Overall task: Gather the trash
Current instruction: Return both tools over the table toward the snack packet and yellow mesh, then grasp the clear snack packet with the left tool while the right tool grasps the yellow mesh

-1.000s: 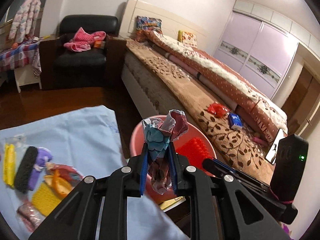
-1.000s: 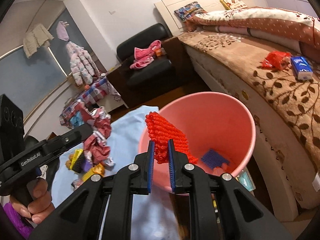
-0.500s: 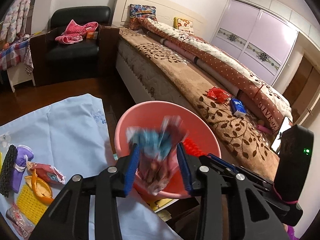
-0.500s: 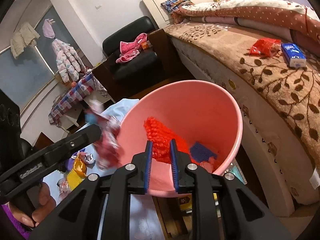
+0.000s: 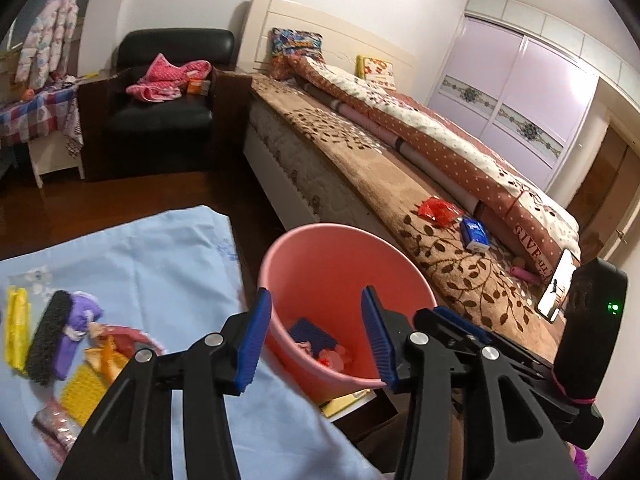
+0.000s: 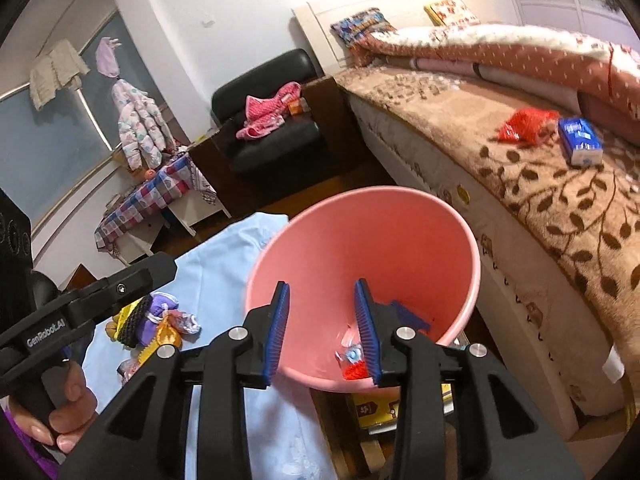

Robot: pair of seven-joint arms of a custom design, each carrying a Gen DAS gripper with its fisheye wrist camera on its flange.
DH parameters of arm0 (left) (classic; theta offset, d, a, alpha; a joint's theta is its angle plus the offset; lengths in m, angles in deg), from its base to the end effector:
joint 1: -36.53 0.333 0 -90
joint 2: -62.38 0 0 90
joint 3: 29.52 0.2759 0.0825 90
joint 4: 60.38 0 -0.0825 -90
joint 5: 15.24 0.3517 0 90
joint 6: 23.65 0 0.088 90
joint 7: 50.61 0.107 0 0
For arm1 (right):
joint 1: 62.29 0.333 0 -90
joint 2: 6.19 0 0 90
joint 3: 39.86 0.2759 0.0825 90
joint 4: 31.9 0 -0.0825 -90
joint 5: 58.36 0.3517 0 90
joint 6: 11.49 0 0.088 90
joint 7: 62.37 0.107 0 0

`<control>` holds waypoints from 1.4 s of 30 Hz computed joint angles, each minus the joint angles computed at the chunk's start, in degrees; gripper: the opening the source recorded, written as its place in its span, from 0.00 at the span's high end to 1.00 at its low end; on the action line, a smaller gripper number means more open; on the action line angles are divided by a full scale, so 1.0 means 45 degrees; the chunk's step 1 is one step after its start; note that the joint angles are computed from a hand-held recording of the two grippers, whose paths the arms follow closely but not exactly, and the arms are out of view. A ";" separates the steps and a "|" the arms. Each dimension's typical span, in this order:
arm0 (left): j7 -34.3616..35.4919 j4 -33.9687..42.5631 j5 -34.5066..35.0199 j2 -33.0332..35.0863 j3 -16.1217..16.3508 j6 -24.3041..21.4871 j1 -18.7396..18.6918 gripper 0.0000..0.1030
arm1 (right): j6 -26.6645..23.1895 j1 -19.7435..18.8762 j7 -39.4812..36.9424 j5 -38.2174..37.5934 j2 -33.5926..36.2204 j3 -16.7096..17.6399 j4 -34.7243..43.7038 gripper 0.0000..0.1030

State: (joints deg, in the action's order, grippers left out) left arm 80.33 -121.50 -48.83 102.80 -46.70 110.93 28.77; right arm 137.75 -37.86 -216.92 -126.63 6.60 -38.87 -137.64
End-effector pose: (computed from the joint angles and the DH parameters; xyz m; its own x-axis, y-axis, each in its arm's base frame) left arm 0.6908 -0.2441 0.4760 -0.7258 -0.6263 0.2844 -0.5868 0.3481 -0.7311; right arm 0.5465 0.2805 0.4298 -0.4224 -0.8207 -0.3847 -0.4201 0.5534 -0.7192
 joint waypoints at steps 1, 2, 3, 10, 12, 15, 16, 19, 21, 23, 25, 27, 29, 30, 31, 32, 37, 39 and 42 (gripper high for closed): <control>0.0032 -0.0208 -0.0064 -0.0167 0.0011 0.0111 0.0089 0.55 | -0.0102 0.0053 -0.0059 -0.0061 -0.0002 0.0020 0.0074 0.67; 0.0081 -0.0519 -0.0164 -0.0404 0.0029 0.0271 0.0211 0.55 | -0.0216 0.0123 -0.0106 -0.0138 0.0003 0.0048 0.0162 0.67; 0.0089 -0.0773 -0.0226 -0.0606 0.0075 0.0418 0.0301 0.55 | -0.0339 0.0212 -0.0161 -0.0272 0.0025 0.0078 0.0283 0.67; 0.0517 -0.2587 -0.0685 -0.1990 0.0449 0.1748 0.1030 0.55 | -0.0788 0.0780 -0.0913 -0.0753 0.0580 0.0202 0.1441 0.67; 0.0734 -0.2962 -0.0847 -0.2286 0.0558 0.2117 0.1299 0.55 | -0.0823 0.0938 -0.1197 -0.0726 0.0796 0.0182 0.1786 0.67; 0.0900 -0.3397 -0.1006 -0.2617 0.0787 0.2649 0.1668 0.55 | -0.0657 0.1165 -0.1528 -0.0627 0.1217 0.0097 0.2355 0.67; 0.0925 -0.3525 -0.1045 -0.2707 0.0875 0.2828 0.1800 0.55 | -0.0566 0.1231 -0.1649 -0.0546 0.1387 0.0067 0.2570 0.67; 0.0860 -0.3815 -0.0975 -0.2867 0.1128 0.3221 0.2061 0.55 | -0.0170 0.1421 -0.1977 -0.0316 0.1862 -0.0076 0.3106 0.67; 0.0656 -0.3969 -0.0737 -0.2900 0.1389 0.3452 0.2190 0.55 | 0.0053 0.1512 -0.2515 0.0090 0.2309 -0.0111 0.3620 0.67; 0.0277 -0.4104 -0.0460 -0.2897 0.1643 0.3368 0.2368 0.55 | 0.0212 0.1644 -0.2982 0.0514 0.2639 -0.0207 0.3989 0.67; 0.0042 -0.4249 -0.0284 -0.2860 0.1750 0.3258 0.2524 0.55 | 0.0374 0.1742 -0.3589 0.1058 0.3025 -0.0267 0.4407 0.67; -0.0299 -0.4436 -0.0005 -0.2815 0.1907 0.2987 0.2634 0.55 | 0.0566 0.1804 -0.4160 0.1643 0.3399 -0.0316 0.4802 0.67; -0.0733 -0.4377 0.0193 -0.2638 0.1989 0.2214 0.2785 0.55 | 0.0644 0.1957 -0.4555 0.2072 0.3643 -0.0438 0.5059 0.67; -0.0834 -0.4417 0.0258 -0.2610 0.1968 0.1940 0.2824 0.55 | 0.0647 0.1988 -0.4890 0.2365 0.3817 -0.0438 0.5261 0.67; -0.0862 -0.4338 0.0389 -0.2504 0.1956 0.1462 0.2875 0.55 | 0.0692 0.2064 -0.5009 0.2510 0.3856 -0.0523 0.5276 0.67; -0.0832 -0.4459 0.0506 -0.2519 0.1922 0.1378 0.2812 0.55 | 0.0734 0.2109 -0.5159 0.2675 0.3933 -0.0575 0.5341 0.67; -0.0296 -0.4795 0.1430 -0.2332 0.1975 0.1251 0.2351 0.55 | 0.0766 0.2277 -0.5726 0.3355 0.4166 -0.0763 0.5528 0.67; -0.0517 -0.4751 0.1905 -0.2161 0.2109 0.1381 0.2012 0.55 | 0.0739 0.2260 -0.5966 0.3675 0.4277 -0.0752 0.5634 0.67; -0.0707 -0.4512 0.2381 -0.1809 0.2226 0.1531 0.1781 0.55 | 0.0745 0.2236 -0.6284 0.4084 0.4438 -0.0749 0.5786 0.67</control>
